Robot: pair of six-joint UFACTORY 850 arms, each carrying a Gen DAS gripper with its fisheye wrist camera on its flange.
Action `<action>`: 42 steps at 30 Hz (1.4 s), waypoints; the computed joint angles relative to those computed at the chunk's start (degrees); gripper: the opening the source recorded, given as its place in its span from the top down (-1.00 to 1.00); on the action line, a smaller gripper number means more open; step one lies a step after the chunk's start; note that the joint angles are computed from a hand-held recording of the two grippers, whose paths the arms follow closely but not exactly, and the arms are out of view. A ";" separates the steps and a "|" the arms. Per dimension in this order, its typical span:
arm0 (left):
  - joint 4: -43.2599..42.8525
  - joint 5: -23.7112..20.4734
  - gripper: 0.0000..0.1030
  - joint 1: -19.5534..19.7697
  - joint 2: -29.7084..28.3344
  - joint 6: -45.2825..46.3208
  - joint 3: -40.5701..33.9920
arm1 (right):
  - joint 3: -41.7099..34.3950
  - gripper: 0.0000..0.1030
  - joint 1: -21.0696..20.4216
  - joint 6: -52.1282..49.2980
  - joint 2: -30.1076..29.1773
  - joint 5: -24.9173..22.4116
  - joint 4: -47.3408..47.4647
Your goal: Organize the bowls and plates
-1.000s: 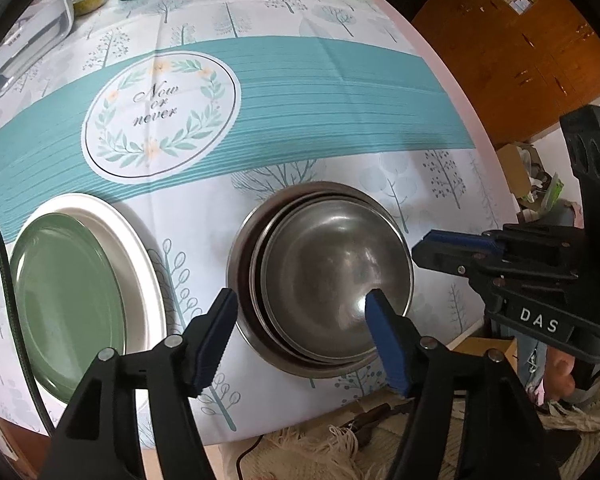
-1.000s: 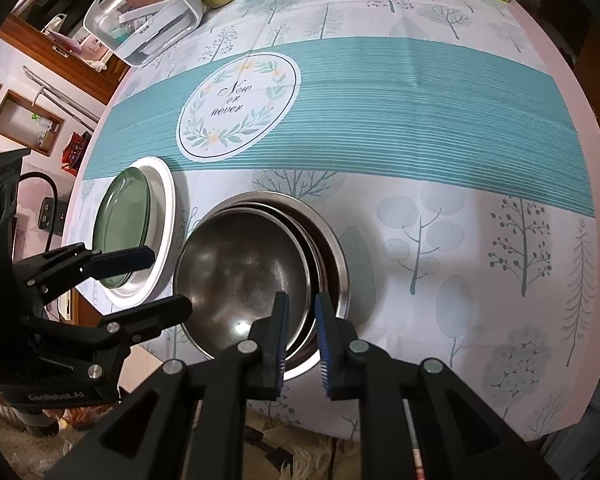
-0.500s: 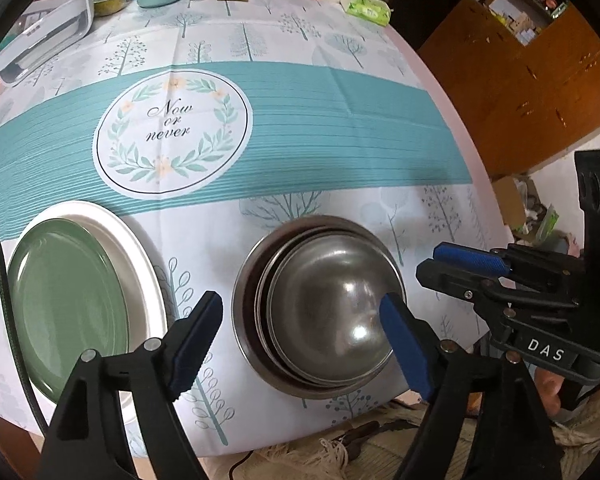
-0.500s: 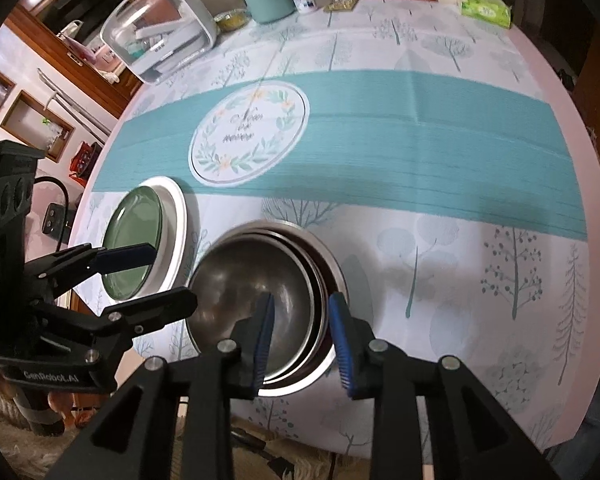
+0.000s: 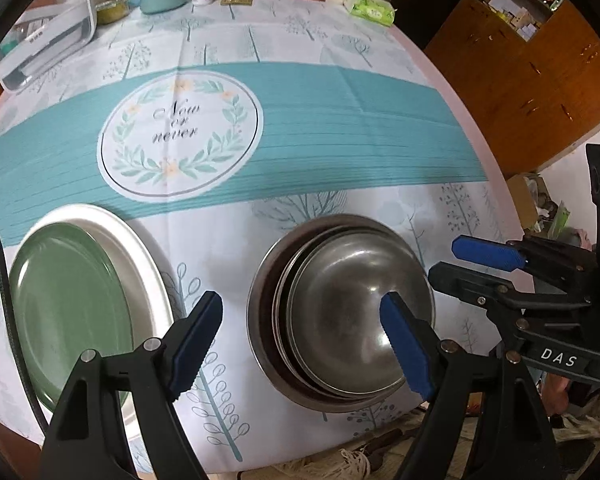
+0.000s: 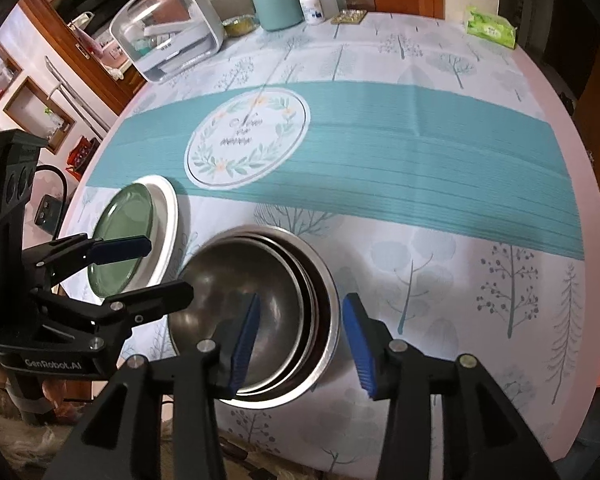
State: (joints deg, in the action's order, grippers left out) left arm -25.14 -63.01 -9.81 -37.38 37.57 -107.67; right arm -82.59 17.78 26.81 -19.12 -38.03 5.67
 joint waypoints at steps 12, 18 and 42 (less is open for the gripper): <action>-0.11 -7.10 -0.55 0.32 -4.40 -4.76 -2.72 | 1.42 0.15 -0.94 -1.39 -1.27 -1.69 4.01; -1.53 -10.11 -0.55 0.75 -6.11 -6.56 -3.55 | 2.37 0.15 -1.79 -3.99 -1.47 -1.82 8.30; 1.23 -14.88 0.15 0.36 -7.44 -8.79 -4.08 | -0.05 0.36 -2.73 -8.85 -4.39 -7.38 15.97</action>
